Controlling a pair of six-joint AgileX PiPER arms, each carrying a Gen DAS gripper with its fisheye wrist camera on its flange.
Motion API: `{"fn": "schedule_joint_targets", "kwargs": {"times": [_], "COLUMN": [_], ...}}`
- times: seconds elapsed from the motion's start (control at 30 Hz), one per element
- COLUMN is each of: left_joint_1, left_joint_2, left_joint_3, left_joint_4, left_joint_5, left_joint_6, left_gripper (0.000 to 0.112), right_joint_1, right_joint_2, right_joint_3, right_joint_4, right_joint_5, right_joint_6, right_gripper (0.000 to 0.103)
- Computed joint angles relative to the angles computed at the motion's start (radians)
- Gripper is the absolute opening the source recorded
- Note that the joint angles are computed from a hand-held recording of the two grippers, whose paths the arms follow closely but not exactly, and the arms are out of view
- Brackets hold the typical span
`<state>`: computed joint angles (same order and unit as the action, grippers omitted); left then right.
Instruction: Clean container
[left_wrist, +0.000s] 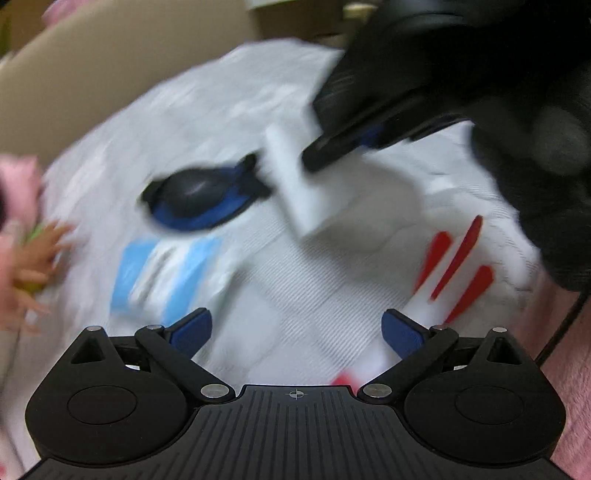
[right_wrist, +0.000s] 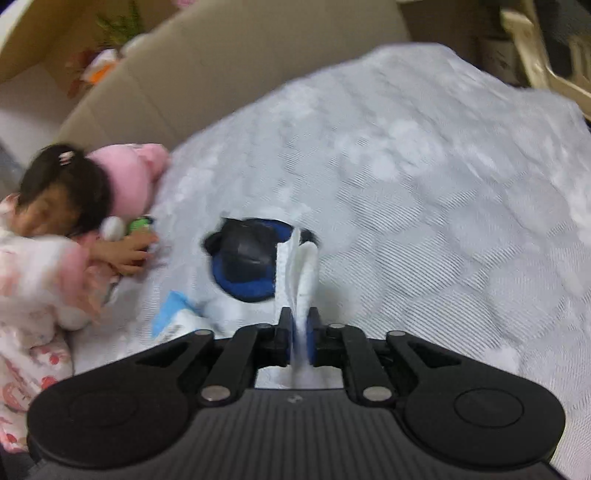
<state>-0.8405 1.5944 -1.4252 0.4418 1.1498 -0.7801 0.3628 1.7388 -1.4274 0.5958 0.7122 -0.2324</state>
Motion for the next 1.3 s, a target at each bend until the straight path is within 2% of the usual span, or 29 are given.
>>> {"fn": "schedule_joint_targets", "kwargs": {"times": [0.03,0.1,0.13,0.27,0.33,0.4,0.43,0.47,0.5,0.63,0.8,0.87,0.93,1.07,1.17,1.23,1.3], "left_joint_1": [0.027,0.104,0.146,0.246,0.252,0.238,0.238,0.242,0.246,0.292,0.311,0.303,0.292,0.277,0.246,0.211,0.164], "left_joint_2": [-0.021,-0.058,-0.077,-0.078,-0.069,-0.073,-0.07,-0.063,-0.06,-0.027,-0.003,-0.001,0.004,0.004,-0.022,-0.039,-0.054], "left_joint_3": [0.012,0.057,0.095,0.156,0.146,0.139,0.139,0.134,0.128,0.127,0.108,0.101,0.094,0.104,0.129,0.144,0.16], "left_joint_4": [-0.026,-0.074,-0.097,-0.157,-0.134,-0.096,-0.088,-0.085,-0.089,-0.117,-0.123,-0.124,-0.121,-0.128,-0.149,-0.145,-0.118], "left_joint_5": [0.012,-0.018,-0.055,-0.136,-0.129,-0.118,-0.13,-0.142,-0.147,-0.188,-0.19,-0.185,-0.179,-0.183,-0.206,-0.217,-0.228], "left_joint_6": [-0.028,-0.077,-0.103,-0.133,-0.118,-0.111,-0.107,-0.099,-0.09,-0.037,-0.002,0.002,0.004,0.024,0.08,0.119,0.151], "left_gripper": [0.101,0.101,0.101,0.101,0.101,0.101,0.101,0.101,0.101,0.101,0.101,0.101,0.101,0.101,0.101,0.101,0.101], "right_joint_1": [0.018,0.066,0.093,0.192,0.202,0.198,0.196,0.191,0.185,0.139,0.011,0.01,0.042,0.098,0.102,0.087,0.054], "right_joint_2": [0.001,0.024,0.052,0.198,0.274,0.329,0.339,0.338,0.332,0.279,0.249,0.276,0.302,0.323,0.298,0.289,0.273], "right_joint_3": [-0.005,-0.045,-0.083,-0.242,-0.327,-0.397,-0.405,-0.402,-0.391,-0.329,-0.314,-0.353,-0.388,-0.411,-0.382,-0.367,-0.349], "right_joint_4": [-0.016,-0.1,-0.166,-0.454,-0.465,-0.414,-0.388,-0.344,-0.304,-0.167,0.215,0.283,0.241,0.061,-0.04,-0.075,-0.048], "right_joint_5": [-0.003,0.004,0.019,0.058,0.104,0.148,0.149,0.15,0.152,0.15,0.217,0.246,0.262,0.286,0.257,0.233,0.228], "right_joint_6": [-0.018,-0.012,0.014,0.137,0.113,0.083,0.077,0.05,0.026,-0.002,-0.081,-0.103,-0.093,-0.035,0.018,0.057,0.075], "right_gripper": [0.017,0.034,0.048,0.049,0.049,0.045,0.033,0.013,0.007,0.007,0.007,0.007,0.007,0.007,0.007,0.007,0.007]}}
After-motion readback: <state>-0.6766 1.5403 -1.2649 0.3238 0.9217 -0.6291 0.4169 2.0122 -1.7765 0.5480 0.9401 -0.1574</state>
